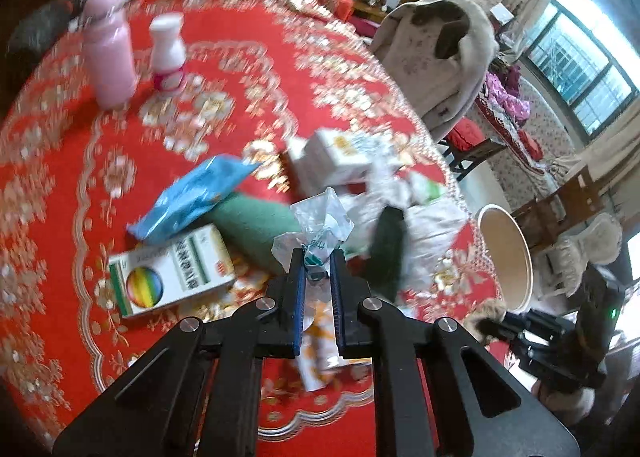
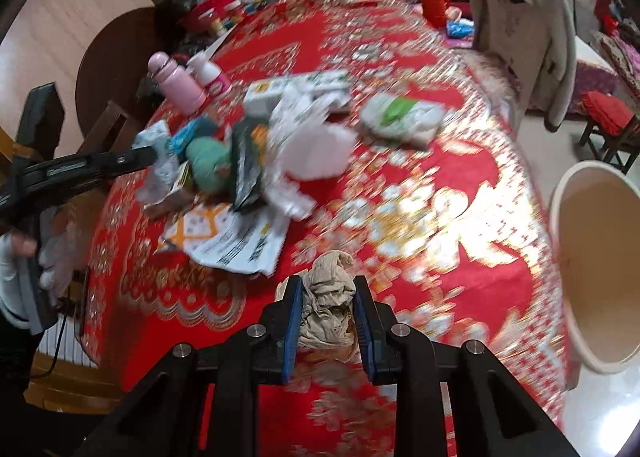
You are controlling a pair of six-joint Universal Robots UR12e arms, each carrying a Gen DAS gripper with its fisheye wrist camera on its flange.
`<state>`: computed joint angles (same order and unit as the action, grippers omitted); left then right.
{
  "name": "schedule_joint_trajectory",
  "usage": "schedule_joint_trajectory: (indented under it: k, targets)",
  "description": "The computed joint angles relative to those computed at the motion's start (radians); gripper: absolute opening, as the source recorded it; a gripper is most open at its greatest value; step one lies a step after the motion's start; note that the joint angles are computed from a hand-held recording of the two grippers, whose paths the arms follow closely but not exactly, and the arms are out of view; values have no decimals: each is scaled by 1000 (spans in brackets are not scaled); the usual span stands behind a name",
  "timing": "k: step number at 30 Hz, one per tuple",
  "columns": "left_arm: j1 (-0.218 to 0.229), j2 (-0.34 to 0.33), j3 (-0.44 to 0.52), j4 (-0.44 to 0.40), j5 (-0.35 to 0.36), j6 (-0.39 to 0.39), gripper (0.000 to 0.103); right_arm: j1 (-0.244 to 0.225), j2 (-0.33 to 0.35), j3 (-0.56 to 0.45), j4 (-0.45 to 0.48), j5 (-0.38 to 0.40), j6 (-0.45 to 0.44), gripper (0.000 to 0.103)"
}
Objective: Collect trash
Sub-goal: 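Carry both items over the beige bin and open both tools to drop them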
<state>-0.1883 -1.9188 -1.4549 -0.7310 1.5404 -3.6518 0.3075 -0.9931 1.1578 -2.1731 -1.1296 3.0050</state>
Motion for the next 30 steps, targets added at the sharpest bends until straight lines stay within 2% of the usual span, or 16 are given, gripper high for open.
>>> schedule_joint_trajectory:
  k: [1,6,14,21,23,26,28,29,30]
  targets:
    - [-14,-10,24,-5,12,3,9,-6,-1,1,-9,-2,2,24]
    - [-66,-88,140,-3,-19,4,9,-60,-2,-5,-31,-33,26,24]
    - [-144,-282,413,-69,-148,3,9,-139,3,-5,-15,-128,71,24]
    - [-186,-422,626,-152,-222,-18,9,-175,8,-4,-19,-180,113,24]
    - [-191,-451,664,-157,-234,-25,9,-179,7,-1,-29,-207,132,27]
    - [-199,-485,710,-166,-243,-35,11,-186,1,9,-46,-227,148,40]
    - [-198,-510,738,-161,-278,-44,13,-192,-4,19,-56,-231,158,43]
    - [-198,-517,744,-159,-295,-51,21,-195,-8,24,-58,-234,161,43]
    - [-197,-527,756,-163,-313,-63,33,-199,-12,29,-59,-238,164,44]
